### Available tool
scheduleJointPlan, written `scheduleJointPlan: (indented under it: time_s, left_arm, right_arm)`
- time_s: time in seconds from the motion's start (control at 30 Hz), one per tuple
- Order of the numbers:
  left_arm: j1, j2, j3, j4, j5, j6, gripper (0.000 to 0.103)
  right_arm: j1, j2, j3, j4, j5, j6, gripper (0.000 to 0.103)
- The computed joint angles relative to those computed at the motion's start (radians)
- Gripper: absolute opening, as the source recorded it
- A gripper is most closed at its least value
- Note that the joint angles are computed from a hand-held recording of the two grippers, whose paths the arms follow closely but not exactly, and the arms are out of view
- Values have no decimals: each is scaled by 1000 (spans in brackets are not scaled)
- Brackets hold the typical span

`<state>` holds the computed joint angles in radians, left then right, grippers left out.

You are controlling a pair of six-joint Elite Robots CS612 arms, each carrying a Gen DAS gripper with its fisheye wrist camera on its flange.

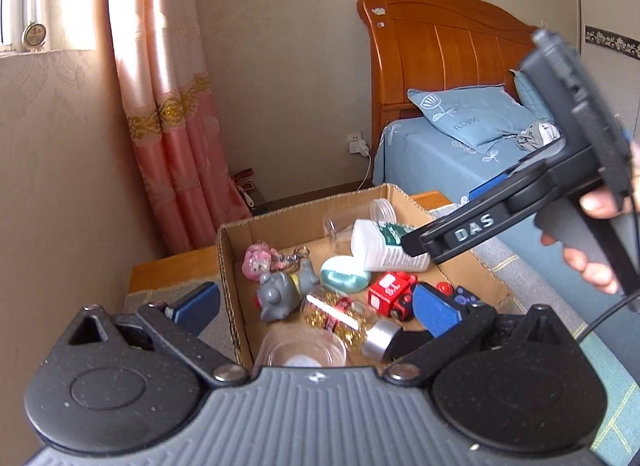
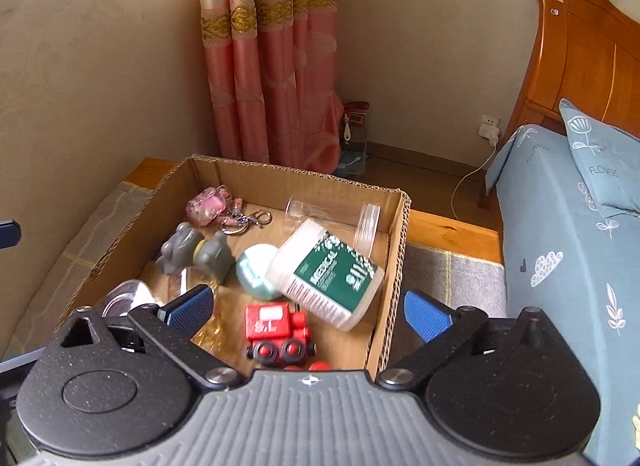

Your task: Organize rigid objects

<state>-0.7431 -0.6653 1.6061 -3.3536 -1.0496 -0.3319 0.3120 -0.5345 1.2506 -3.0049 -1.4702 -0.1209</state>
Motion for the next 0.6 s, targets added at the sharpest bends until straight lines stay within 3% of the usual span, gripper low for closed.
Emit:
scheduleJointPlan:
  time_s: [0.13, 0.23, 0.33, 0.43, 0.6]
  left_arm:
    - [-25, -20, 36, 33, 47, -75, 102]
    - [-45, -40, 62, 103, 97, -191, 102]
    - [-67, -56, 76, 207, 158, -304, 102]
    - [-72, -75, 82, 299, 142, -393, 102]
    - [-84, -88, 96, 310, 109, -413, 102]
  right_arm:
    - [18, -53, 101, -54, -71, -6, 103]
    - [32, -87, 180, -101, -144, 16, 103]
    - [37, -116, 252, -136, -160, 74, 103]
    - [37, -137, 310, -157, -156, 145, 103]
    - [41, -157, 367, -188, -149, 182, 103]
